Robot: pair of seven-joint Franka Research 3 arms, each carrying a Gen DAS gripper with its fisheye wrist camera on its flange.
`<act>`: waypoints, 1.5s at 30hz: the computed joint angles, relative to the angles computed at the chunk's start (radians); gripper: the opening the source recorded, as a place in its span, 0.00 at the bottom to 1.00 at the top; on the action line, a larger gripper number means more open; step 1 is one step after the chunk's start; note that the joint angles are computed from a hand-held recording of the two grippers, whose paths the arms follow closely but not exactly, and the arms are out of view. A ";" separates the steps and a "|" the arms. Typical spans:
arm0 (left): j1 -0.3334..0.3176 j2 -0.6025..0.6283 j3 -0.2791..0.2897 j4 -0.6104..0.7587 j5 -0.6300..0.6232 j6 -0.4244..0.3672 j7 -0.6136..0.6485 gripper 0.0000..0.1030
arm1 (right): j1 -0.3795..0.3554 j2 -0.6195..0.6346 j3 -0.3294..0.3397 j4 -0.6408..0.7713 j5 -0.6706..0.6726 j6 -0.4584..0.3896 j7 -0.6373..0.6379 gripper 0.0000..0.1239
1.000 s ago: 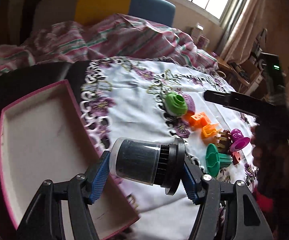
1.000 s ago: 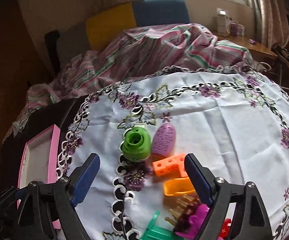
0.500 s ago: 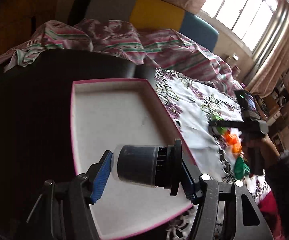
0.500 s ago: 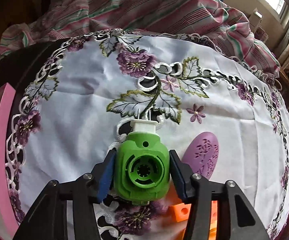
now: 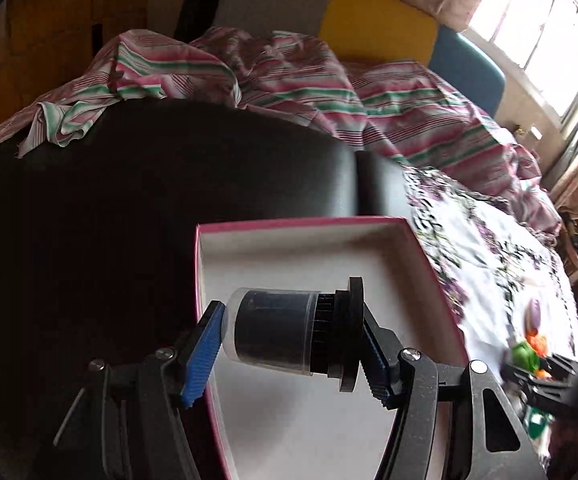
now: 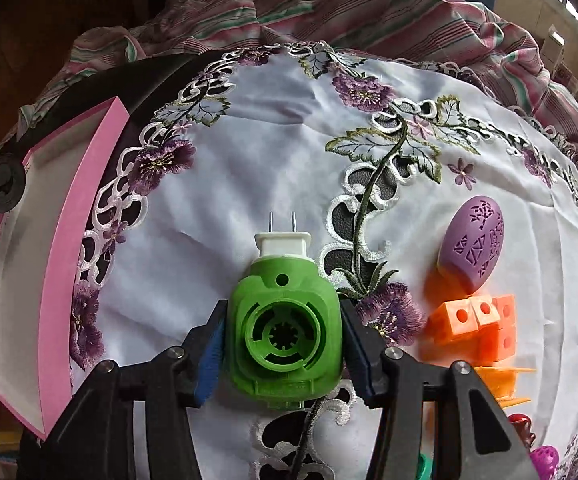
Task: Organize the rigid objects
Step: 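Carry the black cylinder into the tray with the left tool while the right tool grasps the green plug device, then carry the green plug device into the tray and open the right tool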
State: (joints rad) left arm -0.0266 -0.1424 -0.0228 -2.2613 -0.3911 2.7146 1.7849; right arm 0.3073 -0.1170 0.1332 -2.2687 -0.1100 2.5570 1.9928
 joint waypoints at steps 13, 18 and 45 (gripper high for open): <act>0.035 -0.006 -0.033 -0.034 0.149 0.075 -0.129 0.85 | -0.003 -0.011 0.009 -0.025 -0.029 0.033 0.005 0.43; 0.015 -0.168 -0.007 -0.171 0.190 0.085 -0.164 0.86 | -0.006 -0.011 0.010 -0.027 -0.044 0.036 0.010 0.43; -0.035 -0.730 0.053 -0.564 0.489 0.006 -0.465 0.93 | 0.019 -0.054 0.066 0.020 -0.225 0.042 0.276 0.42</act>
State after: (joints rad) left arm -0.0614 -0.8720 0.0298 -2.8256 0.0979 2.7208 1.3197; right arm 0.3263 -0.1712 0.1995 -2.2488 -0.3354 2.5986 2.2684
